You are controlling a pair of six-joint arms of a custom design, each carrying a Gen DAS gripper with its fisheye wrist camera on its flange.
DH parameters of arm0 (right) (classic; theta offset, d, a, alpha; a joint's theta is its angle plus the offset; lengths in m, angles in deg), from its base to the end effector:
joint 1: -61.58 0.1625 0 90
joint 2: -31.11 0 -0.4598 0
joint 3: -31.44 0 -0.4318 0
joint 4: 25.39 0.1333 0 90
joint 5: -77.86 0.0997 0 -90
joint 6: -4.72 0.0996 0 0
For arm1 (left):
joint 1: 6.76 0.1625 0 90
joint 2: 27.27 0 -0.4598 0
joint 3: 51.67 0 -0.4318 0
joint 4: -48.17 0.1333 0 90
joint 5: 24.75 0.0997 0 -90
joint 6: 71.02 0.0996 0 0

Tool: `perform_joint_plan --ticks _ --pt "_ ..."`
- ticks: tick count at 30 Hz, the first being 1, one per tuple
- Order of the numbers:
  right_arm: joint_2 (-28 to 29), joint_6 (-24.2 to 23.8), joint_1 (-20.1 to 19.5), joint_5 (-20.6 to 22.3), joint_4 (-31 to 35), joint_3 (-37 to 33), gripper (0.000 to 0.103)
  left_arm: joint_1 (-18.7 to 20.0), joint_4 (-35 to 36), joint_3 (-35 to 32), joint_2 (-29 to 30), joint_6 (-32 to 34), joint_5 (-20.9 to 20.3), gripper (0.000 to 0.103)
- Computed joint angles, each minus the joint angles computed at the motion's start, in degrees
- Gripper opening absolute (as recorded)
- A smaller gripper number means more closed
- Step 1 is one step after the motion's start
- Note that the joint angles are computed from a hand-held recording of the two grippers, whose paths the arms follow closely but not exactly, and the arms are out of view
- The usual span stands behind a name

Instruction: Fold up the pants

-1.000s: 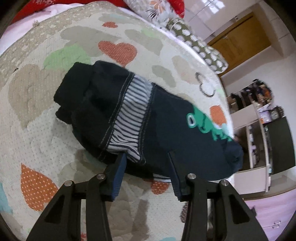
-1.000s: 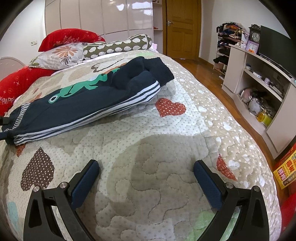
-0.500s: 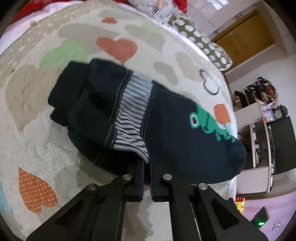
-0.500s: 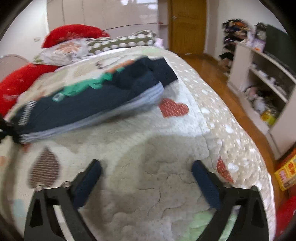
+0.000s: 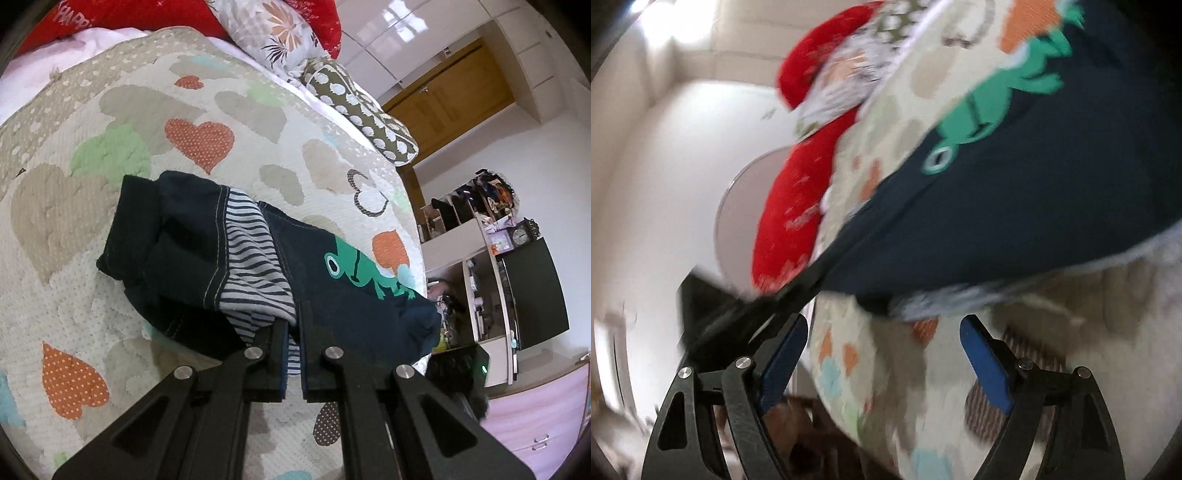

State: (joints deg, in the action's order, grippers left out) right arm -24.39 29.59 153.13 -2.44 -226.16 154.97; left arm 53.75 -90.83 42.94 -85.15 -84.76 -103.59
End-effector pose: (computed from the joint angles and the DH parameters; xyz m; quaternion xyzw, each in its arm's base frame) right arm 0.1652 -0.5576 0.1365 0.1574 0.9150 -0.3355 0.1596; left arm -0.2161 -0.6920 0.2194 0.1253 0.9817 -0.1345 0.0507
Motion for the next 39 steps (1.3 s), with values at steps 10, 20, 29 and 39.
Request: perform_joint_plan --ticks 10,20,29,39 --pt "-8.0 -2.82 0.16 -22.32 0.81 1.53 0.028 1.47 -3.87 -1.96 1.95 1.14 0.42 0.004" --pt "-7.15 -8.59 1.04 -25.87 12.08 -12.0 0.017 2.5 3.64 -23.49 16.21 3.68 4.78 0.005" --pt "-1.54 -1.87 -2.66 -28.27 24.35 -26.46 0.086 7.46 14.82 -39.28 24.22 0.51 -6.79 0.012" --pt "-11.01 -11.04 -0.11 -33.26 15.75 -11.47 0.087 5.64 4.16 -18.43 8.7 7.3 4.05 0.066"
